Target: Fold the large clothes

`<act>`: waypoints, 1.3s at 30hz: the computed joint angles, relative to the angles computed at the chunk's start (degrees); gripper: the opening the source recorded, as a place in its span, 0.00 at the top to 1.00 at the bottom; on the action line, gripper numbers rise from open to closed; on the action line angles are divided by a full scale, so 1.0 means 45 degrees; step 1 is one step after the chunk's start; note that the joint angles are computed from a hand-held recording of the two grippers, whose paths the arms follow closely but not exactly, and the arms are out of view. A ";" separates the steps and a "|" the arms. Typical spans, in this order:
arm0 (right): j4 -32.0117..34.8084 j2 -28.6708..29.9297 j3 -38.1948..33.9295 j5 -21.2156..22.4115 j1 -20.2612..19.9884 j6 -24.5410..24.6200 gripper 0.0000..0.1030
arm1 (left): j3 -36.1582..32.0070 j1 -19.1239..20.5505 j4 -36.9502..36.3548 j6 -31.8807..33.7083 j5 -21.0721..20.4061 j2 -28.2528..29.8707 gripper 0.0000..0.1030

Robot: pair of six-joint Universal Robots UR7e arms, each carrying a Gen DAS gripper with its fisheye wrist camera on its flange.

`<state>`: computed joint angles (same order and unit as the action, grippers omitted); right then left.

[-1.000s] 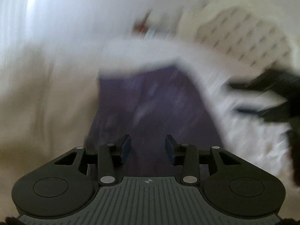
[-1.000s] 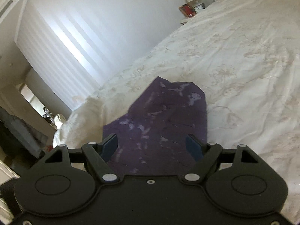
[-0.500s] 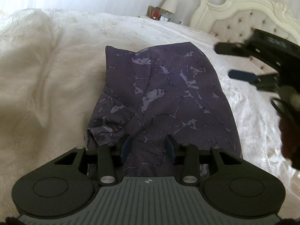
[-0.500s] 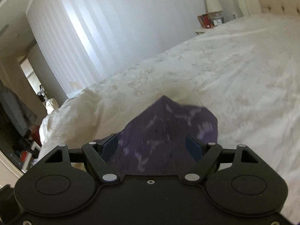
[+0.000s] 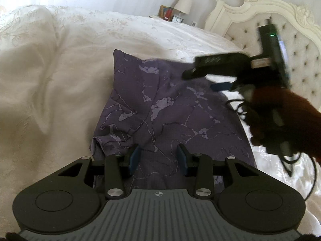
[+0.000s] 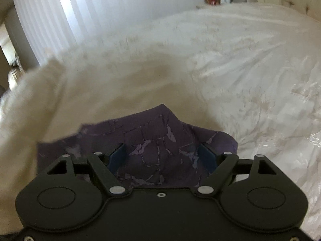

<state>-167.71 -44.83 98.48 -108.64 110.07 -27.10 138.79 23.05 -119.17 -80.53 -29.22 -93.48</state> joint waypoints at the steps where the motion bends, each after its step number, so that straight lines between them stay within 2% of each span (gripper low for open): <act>1: -0.0059 0.0231 -0.0102 -0.0339 0.0054 -0.0359 0.15 | 0.0005 -0.0018 0.0061 -0.0030 -0.0005 -0.0030 0.62; 5: -0.0255 0.0959 -0.0313 -0.1445 0.0324 -0.1432 0.00 | -0.0078 0.0023 0.0391 -0.0205 -0.0052 -0.0026 0.62; 7: -0.0141 0.1046 -0.0411 -0.1604 0.0342 -0.1401 0.00 | -0.0082 0.0067 0.0282 -0.0166 -0.0046 -0.0029 0.62; 10: -0.0602 0.0855 -0.0081 -0.1322 0.0266 -0.1569 0.00 | 0.0008 0.0069 0.0010 0.0015 -0.0050 -0.0047 0.62; 13: -0.1305 0.0268 0.0715 -0.0536 0.0105 -0.1785 0.00 | 0.0335 -0.0158 -0.0373 0.0070 0.0114 -0.0154 0.59; 15: -0.1293 -0.0289 0.1155 0.0229 -0.0117 -0.1708 0.00 | 0.0701 -0.0252 -0.1171 0.0435 0.0181 -0.0335 0.51; 17: -0.1209 -0.0991 0.1676 0.1123 -0.0409 -0.1565 0.00 | 0.0798 -0.0441 -0.1532 0.0699 0.0119 -0.0417 0.34; 18: -0.1106 -0.1331 0.1908 0.1490 -0.0549 -0.1488 0.00 | 0.0762 -0.0687 -0.1093 0.0378 0.0256 -0.0458 0.31; 20: -0.1006 -0.2096 0.2482 0.2152 -0.0851 -0.1339 0.00 | 0.0572 -0.1161 0.0372 -0.0710 0.0459 -0.0496 0.15; 22: -0.0694 -0.2799 0.2904 0.2741 -0.1252 -0.0692 0.00 | 0.0418 -0.1635 0.1850 -0.1994 0.0464 -0.0543 0.09; 25: -0.0175 -0.3764 0.3417 0.3928 -0.2091 0.0877 0.00 | 0.0303 -0.2257 0.3712 -0.4068 0.0361 -0.0699 0.05; 26: 0.0085 -0.4008 0.3509 0.4315 -0.2374 0.1429 0.00 | 0.0269 -0.2410 0.4240 -0.4720 0.0293 -0.0804 0.00; 28: 0.0764 -0.4300 0.3494 0.4978 -0.2850 0.2375 0.00 | 0.0229 -0.2449 0.4726 -0.5386 0.0147 -0.1112 0.00; 31: 0.1322 -0.4414 0.3466 0.5701 -0.3385 0.3369 0.00 | 0.0378 -0.1967 0.3890 -0.5050 -0.0373 -0.1589 0.00; 35: 0.2128 -0.4295 0.3313 0.6078 -0.3713 0.3722 0.00 | 0.0943 -0.1071 0.1375 -0.3864 -0.0944 -0.2035 0.00; 39: 0.2804 -0.4057 0.3180 0.6503 -0.3928 0.3904 0.00 | 0.1231 -0.0075 -0.1112 -0.2099 -0.1506 -0.1927 0.00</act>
<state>-155.09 -63.08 112.80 -79.38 92.40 -9.53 144.33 22.71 -124.17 -89.98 -36.00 -102.15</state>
